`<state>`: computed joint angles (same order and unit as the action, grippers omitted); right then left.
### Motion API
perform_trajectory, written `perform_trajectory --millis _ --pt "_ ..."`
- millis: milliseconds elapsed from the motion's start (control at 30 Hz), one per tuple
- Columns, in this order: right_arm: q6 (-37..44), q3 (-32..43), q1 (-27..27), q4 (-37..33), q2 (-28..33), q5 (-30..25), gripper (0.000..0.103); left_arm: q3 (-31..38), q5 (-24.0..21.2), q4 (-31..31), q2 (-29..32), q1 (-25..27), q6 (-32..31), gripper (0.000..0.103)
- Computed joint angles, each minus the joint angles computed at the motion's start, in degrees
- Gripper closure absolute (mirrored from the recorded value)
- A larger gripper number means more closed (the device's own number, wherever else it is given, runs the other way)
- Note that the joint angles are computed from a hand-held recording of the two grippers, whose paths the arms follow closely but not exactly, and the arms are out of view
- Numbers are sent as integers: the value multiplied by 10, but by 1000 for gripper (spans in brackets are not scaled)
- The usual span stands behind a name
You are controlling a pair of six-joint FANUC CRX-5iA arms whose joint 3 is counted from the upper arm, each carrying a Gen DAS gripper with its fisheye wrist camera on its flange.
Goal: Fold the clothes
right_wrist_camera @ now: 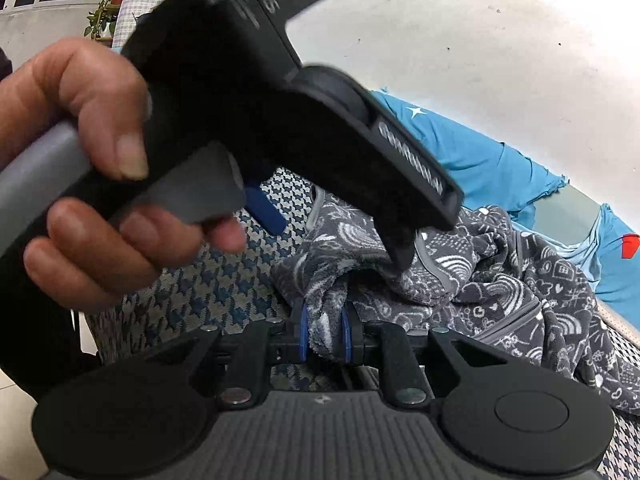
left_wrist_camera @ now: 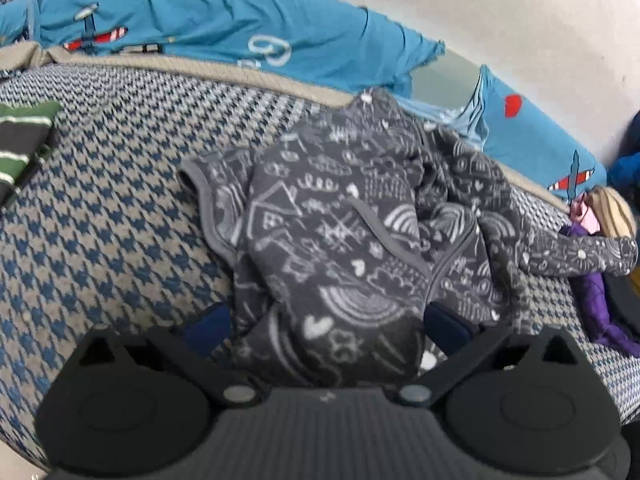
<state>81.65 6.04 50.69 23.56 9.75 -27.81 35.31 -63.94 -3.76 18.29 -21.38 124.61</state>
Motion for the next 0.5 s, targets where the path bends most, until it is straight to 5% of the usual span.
perform_trajectory --millis 167,333,500 --pt "-7 -5 -1 11 -1 4 87 11 -2 -21 9 -11 -6 9" --pt "-14 -9 -3 18 -2 8 86 12 -2 -30 11 -16 -1 41" --pt "-29 -14 0 35 -2 7 82 13 7 -52 7 -24 8 62"
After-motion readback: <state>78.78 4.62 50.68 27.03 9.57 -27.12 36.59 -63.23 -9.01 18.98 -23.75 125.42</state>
